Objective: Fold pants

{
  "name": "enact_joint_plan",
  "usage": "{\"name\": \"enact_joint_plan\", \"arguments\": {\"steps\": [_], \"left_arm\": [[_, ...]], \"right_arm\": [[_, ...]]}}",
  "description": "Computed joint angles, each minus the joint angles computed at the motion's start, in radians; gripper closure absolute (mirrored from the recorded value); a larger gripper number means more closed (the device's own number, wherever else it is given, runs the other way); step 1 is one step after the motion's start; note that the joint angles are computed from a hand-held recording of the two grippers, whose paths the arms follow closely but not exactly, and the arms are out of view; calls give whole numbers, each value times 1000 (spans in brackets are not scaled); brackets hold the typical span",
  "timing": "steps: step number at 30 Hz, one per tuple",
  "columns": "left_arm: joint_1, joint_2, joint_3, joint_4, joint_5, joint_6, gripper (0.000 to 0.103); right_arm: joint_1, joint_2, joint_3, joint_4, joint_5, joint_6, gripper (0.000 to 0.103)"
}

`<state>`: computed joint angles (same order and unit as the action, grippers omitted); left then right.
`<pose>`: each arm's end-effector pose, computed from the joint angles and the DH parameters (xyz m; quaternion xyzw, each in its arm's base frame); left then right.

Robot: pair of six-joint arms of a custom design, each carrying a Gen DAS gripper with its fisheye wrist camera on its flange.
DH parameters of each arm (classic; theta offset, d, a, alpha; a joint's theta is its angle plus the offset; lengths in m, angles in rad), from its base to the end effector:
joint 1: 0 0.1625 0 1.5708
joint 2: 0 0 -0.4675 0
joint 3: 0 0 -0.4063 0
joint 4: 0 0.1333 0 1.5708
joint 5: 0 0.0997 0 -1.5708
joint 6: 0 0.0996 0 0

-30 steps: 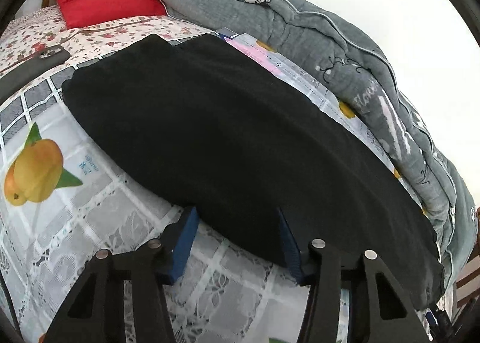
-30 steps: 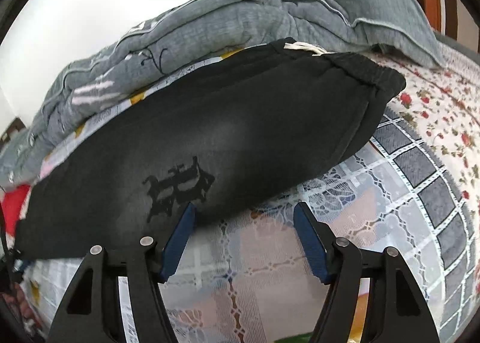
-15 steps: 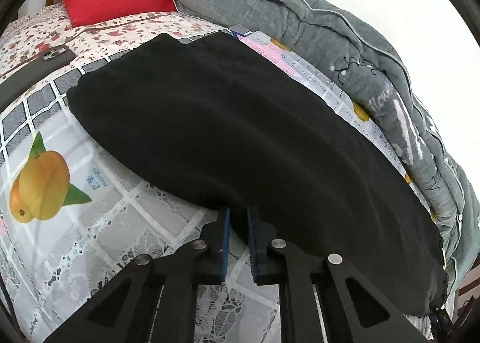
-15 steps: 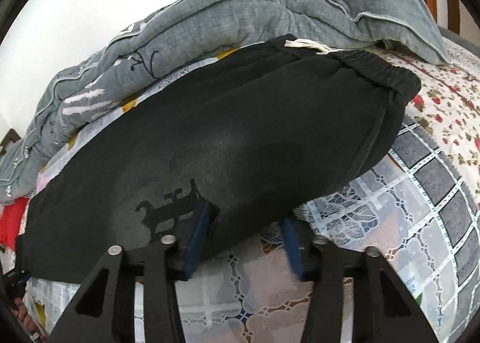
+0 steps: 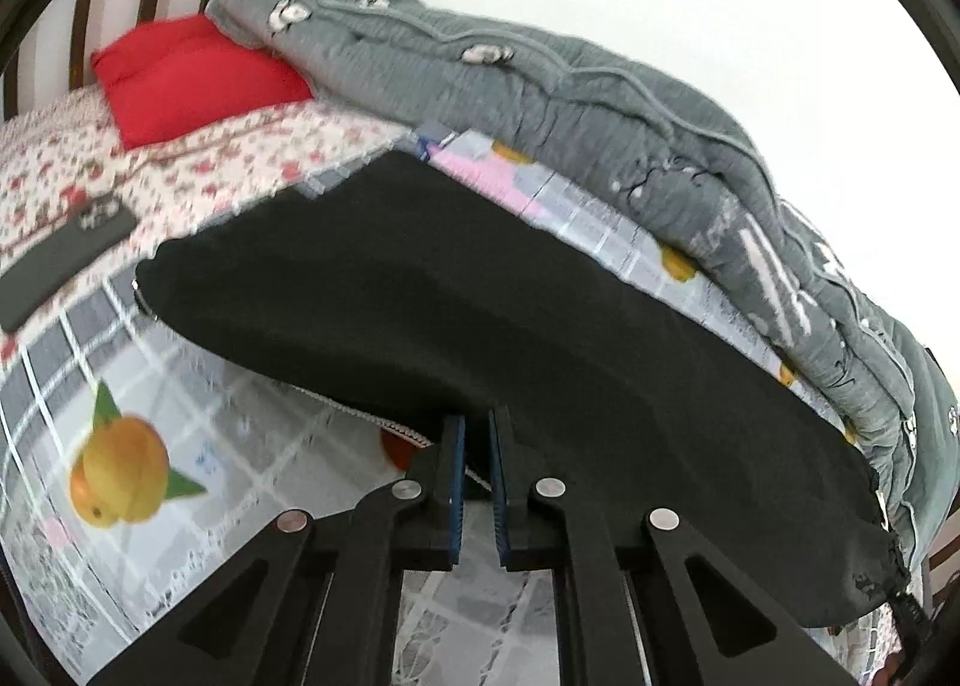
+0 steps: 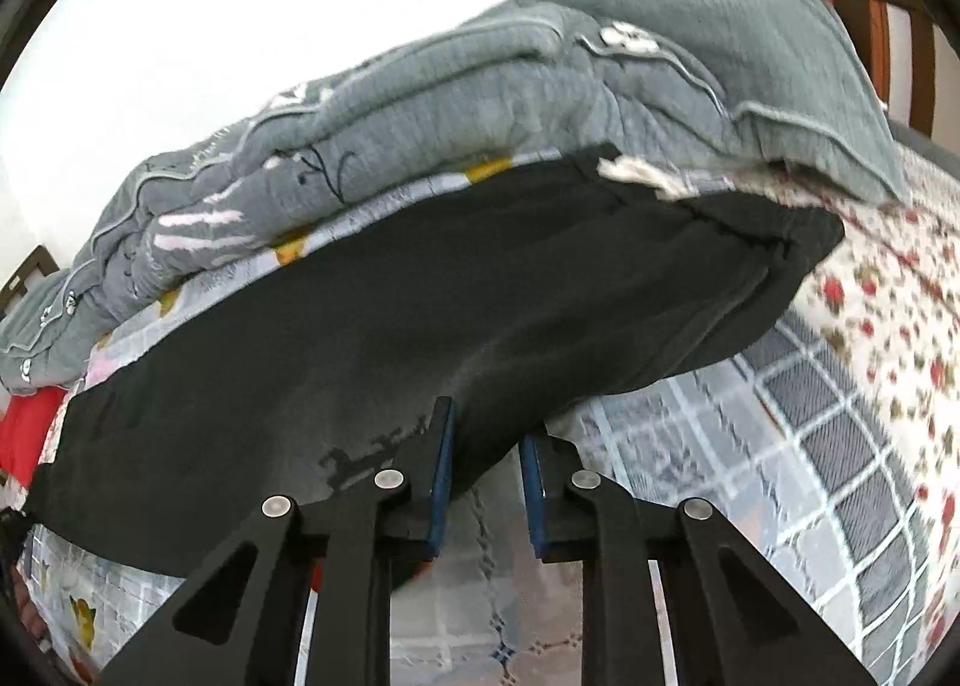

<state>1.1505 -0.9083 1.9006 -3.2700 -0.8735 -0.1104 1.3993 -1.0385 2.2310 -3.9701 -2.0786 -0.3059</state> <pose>-0.0791 -0.6603 0.1976 0.0192 0.8894 -0.3980 0.2240 -0.0024 -0.5112 0.2499 -0.0887 -0.8048 0.4848 0.3308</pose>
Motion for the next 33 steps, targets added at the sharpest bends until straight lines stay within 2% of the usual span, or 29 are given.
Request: {"name": "enact_joint_plan", "arguments": {"steps": [6,17,28,31,33], "left_arm": [[-18,30,-50,-18,19,68,95],[-3,110,-179,-46,-11,140,95],[33,245,-401,18,-28,193,96],[33,290,-465,-2,16,243,99],[38,296,-481,1,-7,248,99]], "right_arm": [[28,-1,-47,7,3,-41,85],[56,28,-176,71,-13,-113,88],[67,134,-387,137,-42,-187,90],[61,158,-439,167,-39,-181,90],[57,167,-463,194,-38,-163,90]]}}
